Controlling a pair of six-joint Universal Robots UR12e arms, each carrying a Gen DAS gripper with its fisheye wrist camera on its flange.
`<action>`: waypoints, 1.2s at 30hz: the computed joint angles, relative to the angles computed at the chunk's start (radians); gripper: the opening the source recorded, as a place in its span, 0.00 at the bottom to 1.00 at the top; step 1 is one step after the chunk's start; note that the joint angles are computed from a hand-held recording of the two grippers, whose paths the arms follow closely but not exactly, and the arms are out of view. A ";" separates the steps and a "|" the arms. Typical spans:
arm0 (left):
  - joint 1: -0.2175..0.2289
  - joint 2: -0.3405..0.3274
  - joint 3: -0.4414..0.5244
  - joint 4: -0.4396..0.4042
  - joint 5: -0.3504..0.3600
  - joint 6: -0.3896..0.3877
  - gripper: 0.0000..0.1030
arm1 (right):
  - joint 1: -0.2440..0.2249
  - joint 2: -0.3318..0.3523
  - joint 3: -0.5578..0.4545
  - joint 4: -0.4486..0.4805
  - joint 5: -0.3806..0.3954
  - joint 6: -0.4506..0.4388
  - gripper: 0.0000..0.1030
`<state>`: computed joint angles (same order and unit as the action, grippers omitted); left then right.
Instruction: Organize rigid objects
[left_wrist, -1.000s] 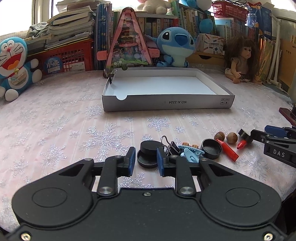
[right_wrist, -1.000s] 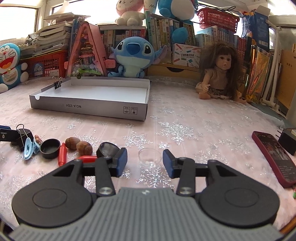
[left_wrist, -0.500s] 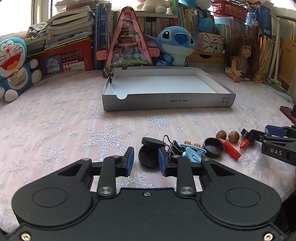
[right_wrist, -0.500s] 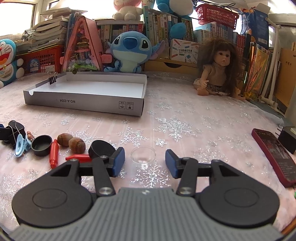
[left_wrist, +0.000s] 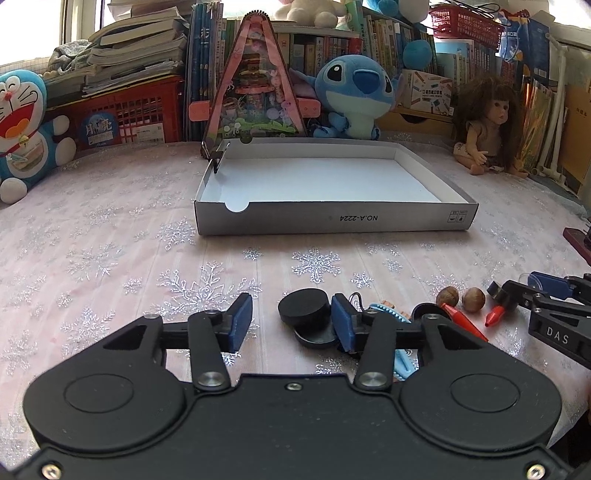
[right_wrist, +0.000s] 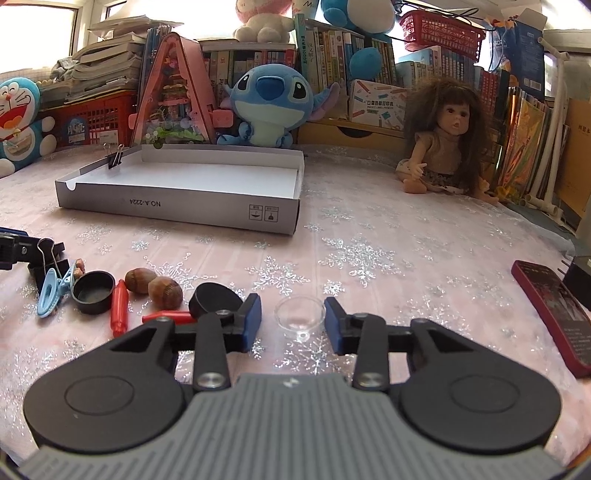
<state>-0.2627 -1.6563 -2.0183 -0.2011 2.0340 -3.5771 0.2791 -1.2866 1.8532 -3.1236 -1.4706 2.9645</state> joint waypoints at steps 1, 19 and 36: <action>0.004 -0.001 0.002 -0.005 -0.005 -0.011 0.44 | 0.000 0.000 0.000 -0.001 0.000 0.001 0.41; 0.009 -0.021 0.017 0.009 -0.033 -0.042 0.29 | -0.002 0.001 -0.001 -0.002 0.004 -0.004 0.33; -0.010 -0.011 0.022 0.056 -0.001 -0.018 0.29 | -0.013 -0.015 0.007 -0.033 0.030 0.013 0.33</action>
<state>-0.2728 -1.6671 -1.9966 -0.1455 2.0331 -3.5948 0.2660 -1.3012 1.8599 -3.1567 -1.4404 2.9779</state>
